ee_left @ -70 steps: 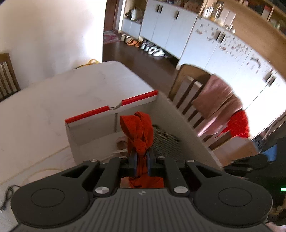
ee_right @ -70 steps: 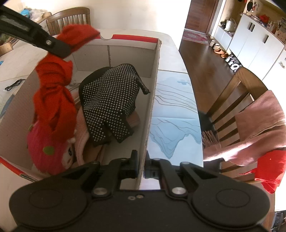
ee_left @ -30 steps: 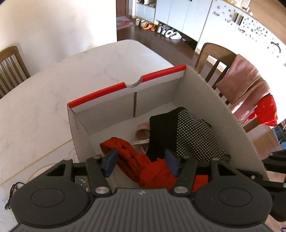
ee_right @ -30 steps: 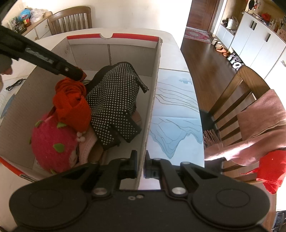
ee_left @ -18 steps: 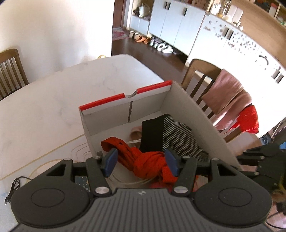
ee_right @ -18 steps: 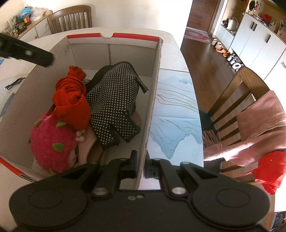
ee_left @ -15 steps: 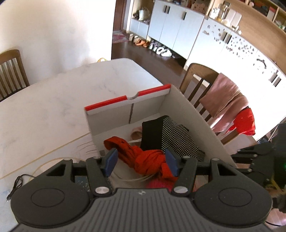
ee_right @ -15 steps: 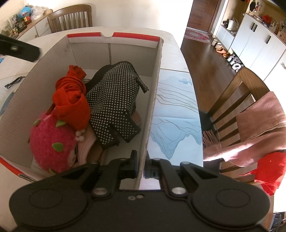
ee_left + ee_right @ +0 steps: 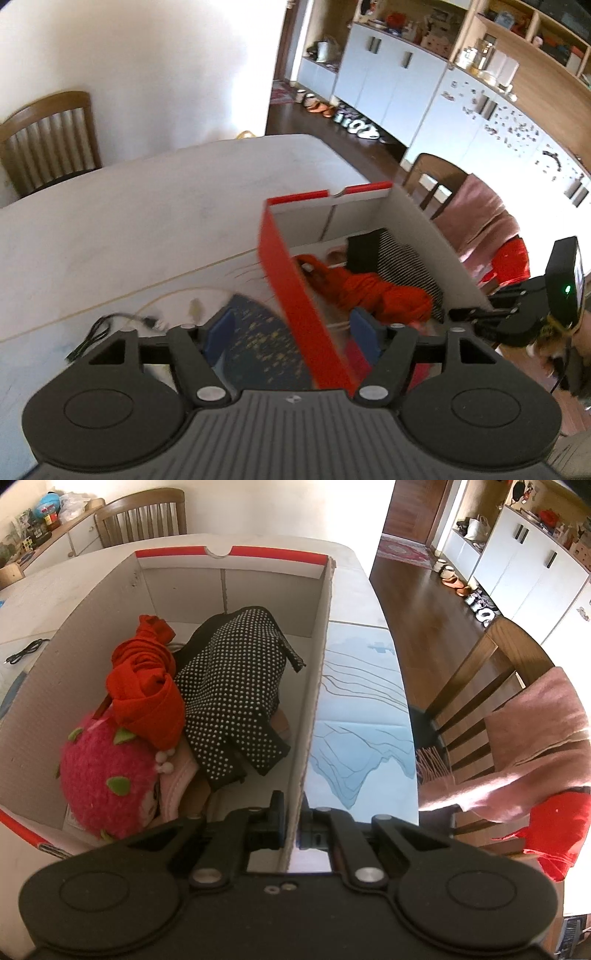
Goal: Organize objects
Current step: 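Move the left gripper back to the table over the white printed pouch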
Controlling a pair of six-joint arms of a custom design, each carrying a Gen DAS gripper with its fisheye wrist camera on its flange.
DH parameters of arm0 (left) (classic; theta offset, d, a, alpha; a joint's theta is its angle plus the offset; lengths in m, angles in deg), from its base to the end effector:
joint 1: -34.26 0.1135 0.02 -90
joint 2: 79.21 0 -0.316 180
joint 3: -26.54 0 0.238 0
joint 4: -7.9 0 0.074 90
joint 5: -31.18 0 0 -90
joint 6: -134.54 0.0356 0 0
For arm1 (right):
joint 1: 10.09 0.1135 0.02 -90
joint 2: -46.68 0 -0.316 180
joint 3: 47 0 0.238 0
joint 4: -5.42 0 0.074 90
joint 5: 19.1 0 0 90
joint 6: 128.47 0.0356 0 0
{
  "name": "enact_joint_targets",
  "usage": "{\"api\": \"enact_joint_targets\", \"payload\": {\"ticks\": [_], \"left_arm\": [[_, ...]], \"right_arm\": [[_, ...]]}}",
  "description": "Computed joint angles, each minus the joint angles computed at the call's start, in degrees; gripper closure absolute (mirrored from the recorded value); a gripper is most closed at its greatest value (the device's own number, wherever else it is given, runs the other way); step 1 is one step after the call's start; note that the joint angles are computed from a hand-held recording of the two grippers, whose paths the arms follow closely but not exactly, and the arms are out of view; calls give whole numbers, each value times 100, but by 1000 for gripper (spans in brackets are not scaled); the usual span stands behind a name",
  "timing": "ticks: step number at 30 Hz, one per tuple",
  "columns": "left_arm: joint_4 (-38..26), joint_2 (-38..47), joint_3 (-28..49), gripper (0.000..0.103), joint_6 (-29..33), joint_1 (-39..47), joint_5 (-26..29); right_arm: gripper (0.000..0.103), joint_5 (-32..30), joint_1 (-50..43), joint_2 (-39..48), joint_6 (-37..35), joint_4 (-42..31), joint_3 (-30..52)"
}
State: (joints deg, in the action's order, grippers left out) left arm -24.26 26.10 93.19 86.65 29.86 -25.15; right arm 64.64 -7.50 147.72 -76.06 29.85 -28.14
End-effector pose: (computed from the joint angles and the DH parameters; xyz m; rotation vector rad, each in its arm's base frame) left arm 0.3209 -0.0445 0.1717 1.1392 2.3171 -0.5976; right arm 0.1709 0.0116 0.0954 -0.9215 2.4012 -0.0895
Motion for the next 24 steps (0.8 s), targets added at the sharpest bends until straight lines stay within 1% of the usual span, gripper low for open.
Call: {"api": "enact_joint_targets", "payload": {"ticks": [3, 5, 7, 10, 14, 16, 18, 20, 24], "left_arm": [[-57, 65, -26, 31, 209, 319, 3], [-45, 106, -71, 28, 319, 529, 10], [35, 154, -148, 20, 418, 744, 27], [-20, 299, -155, 18, 593, 1066, 93], [305, 543, -281, 11, 487, 1443, -10], [443, 691, -310, 4, 412, 1582, -78], [724, 816, -424, 3, 257, 1732, -153], [802, 974, -444, 2, 237, 1863, -202], [1206, 1151, -621, 1, 103, 2074, -386]], "right_arm": [[98, 34, 14, 0, 17, 43, -27], [98, 75, 46, 7, 48, 84, -48], [98, 111, 74, 10, 78, 110, -64], [98, 163, 121, 10, 121, 136, -78], [98, 223, 173, 49, 182, 223, -108], [97, 251, 196, 65, 209, 263, -123], [97, 275, 212, 74, 225, 296, -137], [97, 317, 253, 116, 250, 377, -165], [97, 359, 295, 131, 291, 437, -196]]}}
